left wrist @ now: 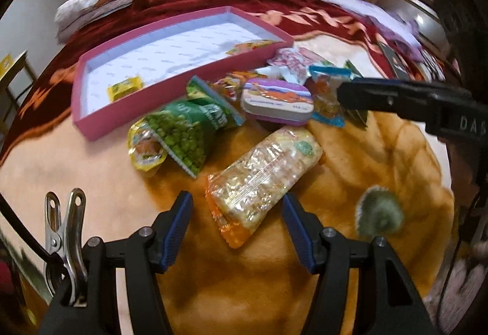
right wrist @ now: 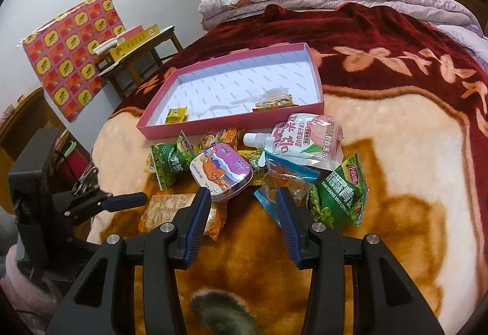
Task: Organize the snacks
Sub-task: 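Lower the left tool onto the long clear cracker bag and close it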
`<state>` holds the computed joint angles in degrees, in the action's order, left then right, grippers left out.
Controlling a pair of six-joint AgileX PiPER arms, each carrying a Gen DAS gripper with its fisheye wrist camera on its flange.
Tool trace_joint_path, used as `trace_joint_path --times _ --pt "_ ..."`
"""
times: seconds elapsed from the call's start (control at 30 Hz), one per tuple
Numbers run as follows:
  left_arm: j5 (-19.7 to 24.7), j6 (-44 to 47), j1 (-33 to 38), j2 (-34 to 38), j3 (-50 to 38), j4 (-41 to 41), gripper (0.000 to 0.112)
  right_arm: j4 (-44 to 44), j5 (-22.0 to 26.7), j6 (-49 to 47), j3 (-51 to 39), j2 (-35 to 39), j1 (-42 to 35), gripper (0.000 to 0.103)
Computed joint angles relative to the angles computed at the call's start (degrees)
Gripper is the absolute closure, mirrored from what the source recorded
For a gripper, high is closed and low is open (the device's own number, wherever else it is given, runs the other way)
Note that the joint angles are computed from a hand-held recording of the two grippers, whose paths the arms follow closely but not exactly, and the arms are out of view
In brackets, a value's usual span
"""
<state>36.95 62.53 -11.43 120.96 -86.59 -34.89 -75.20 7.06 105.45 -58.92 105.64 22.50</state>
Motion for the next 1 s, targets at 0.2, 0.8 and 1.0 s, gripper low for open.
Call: trace_joint_path --times 0.2,0.8,1.0 --pt "1.9 6.6 -0.2 3.1 -3.3 -3.5 0.048 4.4 -0.3 -4.3 -0.3 0.4 -0.2 0.057" --pt "-4.4 4.9 -0.3 0.0 3.2 -10.0 0.076 8.7 -0.9 -8.5 -1.0 1.7 -0.9 0.057" --pt "-4.8 6.6 2.6 -3.7 7.8 -13.5 0.084 10.5 -0.8 -10.6 -1.3 1.7 -0.8 0.057"
